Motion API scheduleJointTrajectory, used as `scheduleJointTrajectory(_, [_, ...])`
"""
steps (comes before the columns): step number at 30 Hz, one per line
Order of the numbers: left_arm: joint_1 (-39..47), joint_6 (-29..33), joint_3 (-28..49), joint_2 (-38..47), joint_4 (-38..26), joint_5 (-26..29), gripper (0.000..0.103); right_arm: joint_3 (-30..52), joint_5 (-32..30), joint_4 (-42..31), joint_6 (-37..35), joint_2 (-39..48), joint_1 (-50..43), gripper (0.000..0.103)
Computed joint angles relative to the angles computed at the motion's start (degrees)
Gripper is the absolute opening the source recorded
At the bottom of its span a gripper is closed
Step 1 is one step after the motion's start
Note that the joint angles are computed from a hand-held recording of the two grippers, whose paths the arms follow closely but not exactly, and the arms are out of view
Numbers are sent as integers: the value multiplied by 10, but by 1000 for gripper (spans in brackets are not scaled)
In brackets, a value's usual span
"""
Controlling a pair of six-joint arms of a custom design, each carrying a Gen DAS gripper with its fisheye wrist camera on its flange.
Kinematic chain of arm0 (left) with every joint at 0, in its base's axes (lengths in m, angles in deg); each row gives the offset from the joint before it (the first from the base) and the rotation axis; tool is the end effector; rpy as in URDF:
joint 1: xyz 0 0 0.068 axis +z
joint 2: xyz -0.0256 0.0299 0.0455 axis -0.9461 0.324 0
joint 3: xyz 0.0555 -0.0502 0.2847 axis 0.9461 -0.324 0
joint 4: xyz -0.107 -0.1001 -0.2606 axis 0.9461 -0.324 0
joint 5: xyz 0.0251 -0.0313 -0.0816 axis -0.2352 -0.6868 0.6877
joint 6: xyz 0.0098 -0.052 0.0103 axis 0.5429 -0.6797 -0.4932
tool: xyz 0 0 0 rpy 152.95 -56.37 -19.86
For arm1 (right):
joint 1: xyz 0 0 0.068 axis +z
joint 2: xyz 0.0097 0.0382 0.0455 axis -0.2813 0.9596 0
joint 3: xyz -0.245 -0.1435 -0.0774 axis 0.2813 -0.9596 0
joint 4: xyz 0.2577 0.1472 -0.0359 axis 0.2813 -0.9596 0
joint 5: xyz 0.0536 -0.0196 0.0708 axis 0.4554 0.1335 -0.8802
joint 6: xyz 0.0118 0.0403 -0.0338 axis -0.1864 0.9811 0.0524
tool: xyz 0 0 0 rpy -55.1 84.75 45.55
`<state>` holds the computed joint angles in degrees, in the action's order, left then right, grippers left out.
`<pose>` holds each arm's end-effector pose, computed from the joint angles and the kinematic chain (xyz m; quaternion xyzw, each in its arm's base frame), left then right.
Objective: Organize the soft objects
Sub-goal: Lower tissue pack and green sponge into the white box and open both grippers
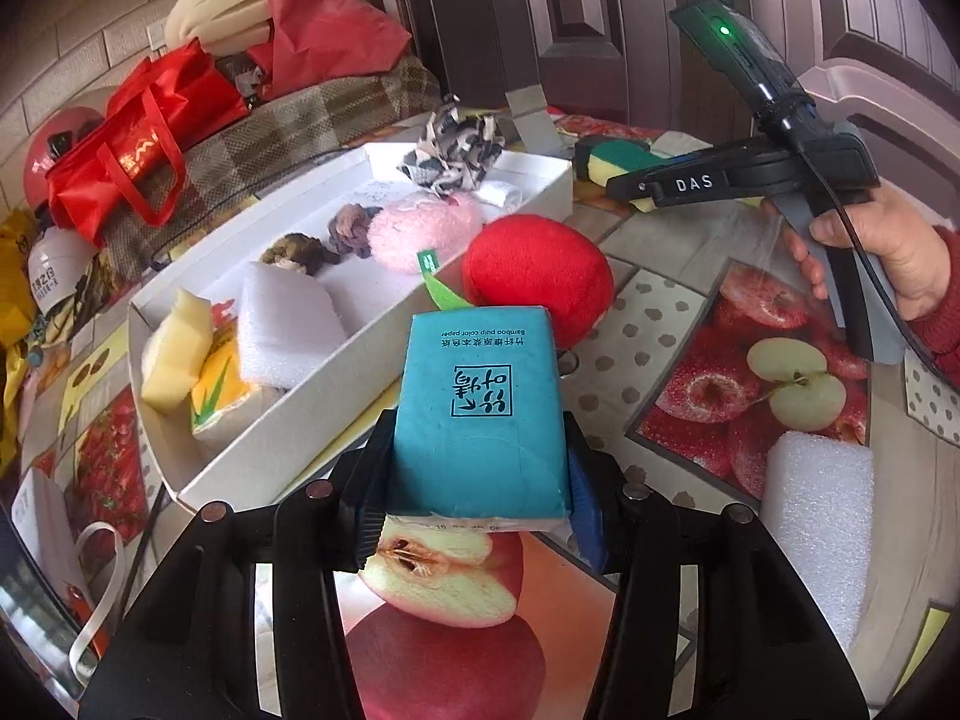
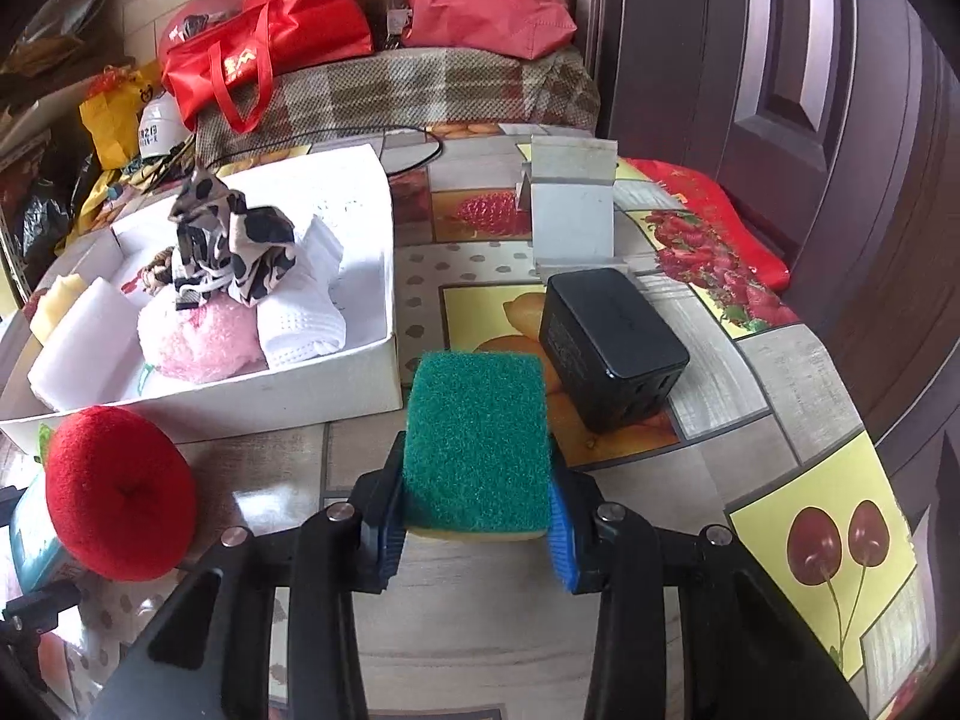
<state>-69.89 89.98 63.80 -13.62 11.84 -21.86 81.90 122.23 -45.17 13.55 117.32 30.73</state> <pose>0.2269 -0.0104 0.1262 0.3457 0.8339 -0.0727 0.4240 0.2577 0.2445 0.1167 0.0313 0.8990 -0.0260 0.4361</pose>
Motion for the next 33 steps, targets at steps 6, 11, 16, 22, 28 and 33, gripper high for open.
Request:
scheduleJointTrajectory(6, [107, -109, -102, -132, 150, 65, 50, -108, 106, 176, -27, -63, 55, 39])
scheduleJointTrajectory(11, [194, -197, -122, -126, 238, 113, 50, -139, 179, 242, -68, -72, 113, 39])
scheduleJointTrajectory(16, [196, -198, -125, -128, 243, 105, 50, -130, 218, 274, -135, -57, 149, 39])
scheduleJointTrajectory(22, [193, -205, -124, -121, 245, 97, 50, -114, 193, 250, -125, -53, 138, 39])
scheduleJointTrajectory(28, [173, -210, -114, -105, 242, 73, 50, -97, 166, 242, -125, -40, 124, 39])
scheduleJointTrajectory(33, [157, -226, -79, -54, 233, 54, 50, -64, 126, 218, -127, -20, 100, 39])
